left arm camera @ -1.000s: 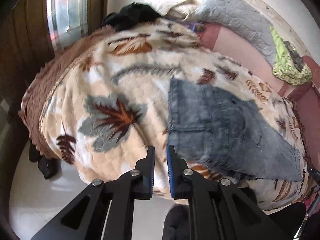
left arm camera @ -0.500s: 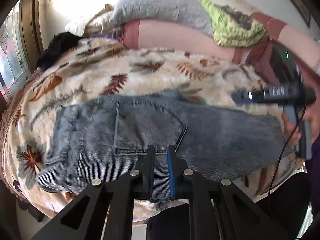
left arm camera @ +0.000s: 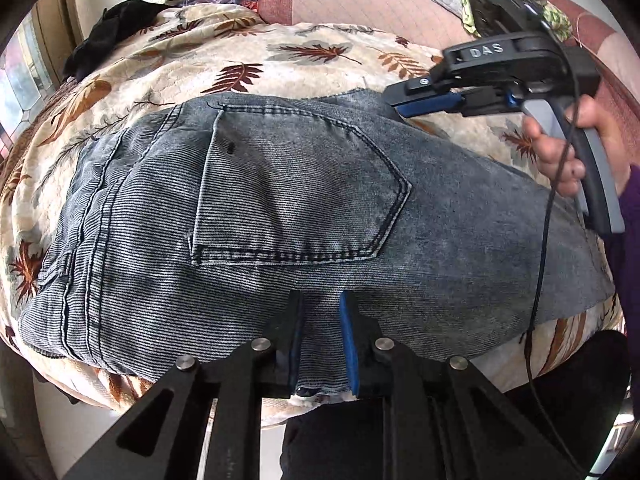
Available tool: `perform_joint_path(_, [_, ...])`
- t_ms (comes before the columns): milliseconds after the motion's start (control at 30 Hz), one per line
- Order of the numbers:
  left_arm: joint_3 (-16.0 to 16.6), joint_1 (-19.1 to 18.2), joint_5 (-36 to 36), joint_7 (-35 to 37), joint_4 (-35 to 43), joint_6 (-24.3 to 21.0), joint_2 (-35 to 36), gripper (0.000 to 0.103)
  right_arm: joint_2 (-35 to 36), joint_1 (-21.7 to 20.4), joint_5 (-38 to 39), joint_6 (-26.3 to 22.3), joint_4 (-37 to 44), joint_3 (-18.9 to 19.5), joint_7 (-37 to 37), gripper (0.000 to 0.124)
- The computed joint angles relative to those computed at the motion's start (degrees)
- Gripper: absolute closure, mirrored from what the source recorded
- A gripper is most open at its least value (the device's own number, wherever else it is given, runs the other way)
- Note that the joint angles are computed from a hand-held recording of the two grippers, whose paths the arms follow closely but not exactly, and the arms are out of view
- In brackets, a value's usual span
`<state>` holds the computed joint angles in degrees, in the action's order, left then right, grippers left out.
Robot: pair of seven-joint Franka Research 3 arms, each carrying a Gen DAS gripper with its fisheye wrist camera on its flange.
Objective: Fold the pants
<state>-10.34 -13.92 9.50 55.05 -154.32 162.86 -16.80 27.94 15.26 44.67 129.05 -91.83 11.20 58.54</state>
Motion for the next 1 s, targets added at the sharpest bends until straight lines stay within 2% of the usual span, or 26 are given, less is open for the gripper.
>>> perform_joint_path(133, [-0.39, 0.14, 0.68, -0.26, 0.03, 0.47, 0.39, 0.085, 0.82, 1.48, -4.08, 1.27, 0.81, -0.97, 0.40, 0.074])
perform_joint_path(267, [-0.51, -0.07, 0.84, -0.53, -0.62, 0.24, -0.43, 0.084, 1.74, 1.05, -3.92, 2.07, 1.60, -0.50, 0.09, 0.074])
perform_joint_path(367, [-0.40, -0.45, 0.61, -0.61, -0.85, -0.12, -0.95, 0.083, 3.39, 0.87, -4.97, -0.96, 3.80, -0.37, 1.02, 0.074])
perform_joint_path(400, [-0.22, -0.62, 0.40, -0.44, -0.85, -0.14, -0.95, 0.083, 3.78, 1.27, -5.85, -1.12, 4.22, -0.56, 1.46, 0.076])
perform_joint_path(433, [-0.02, -0.78, 0.13, -0.22, -0.83, -0.15, -0.92, 0.083, 3.80, 1.58, -6.39, -0.63, 4.11, -0.63, 1.55, 0.087])
perform_joint_path(467, [0.24, -0.98, -0.26, 0.06, -0.84, -0.18, -0.94, 0.083, 3.84, 1.53, -6.52, -0.70, 4.14, -0.43, 1.12, 0.105])
perform_joint_path(533, [0.62, -1.21, -1.00, 0.54, -0.77, -0.32, -0.94, 0.083, 2.50, 2.65, -8.14, 2.60, 2.35, -0.91, 0.59, 0.119])
perform_joint_path(700, [-0.97, 0.31, 0.77, -1.50, 0.10, -0.85, -0.70, 0.081, 0.23, 4.32, -9.17, 12.52, -0.70, -1.18, 2.17, 0.120])
perform_joint_path(767, [-1.22, 0.37, 1.54, -1.82, 0.40, -0.74, 0.03, 0.077, 1.43, 4.99, -11.12, 12.60, 0.42, -1.70, 4.74, 0.120])
perform_joint_path(867, [-2.30, 0.92, 3.81, -3.22, 0.28, -1.50, -0.35, 0.077, 2.91, 6.47, -13.86, 16.67, 0.28, -3.14, 11.23, 0.119])
perform_joint_path(933, [-1.27, -0.26, 2.86, -2.14, -0.15, -1.73, -1.16, 0.076, 2.63, 4.53, -11.58, 16.76, -0.77, -2.00, 13.67, 0.119])
perform_joint_path(967, [-1.13, -0.48, 2.52, -2.20, -0.49, -2.05, -1.95, 0.076, 1.70, 2.78, -8.76, 17.98, -2.24, -0.48, 12.44, 0.119])
perform_joint_path(1000, [-1.46, -0.23, 2.87, -2.78, -0.70, -2.41, -2.61, 0.075, -0.68, 0.03, -3.63, 20.96, -5.65, 2.19, 7.83, 0.119])
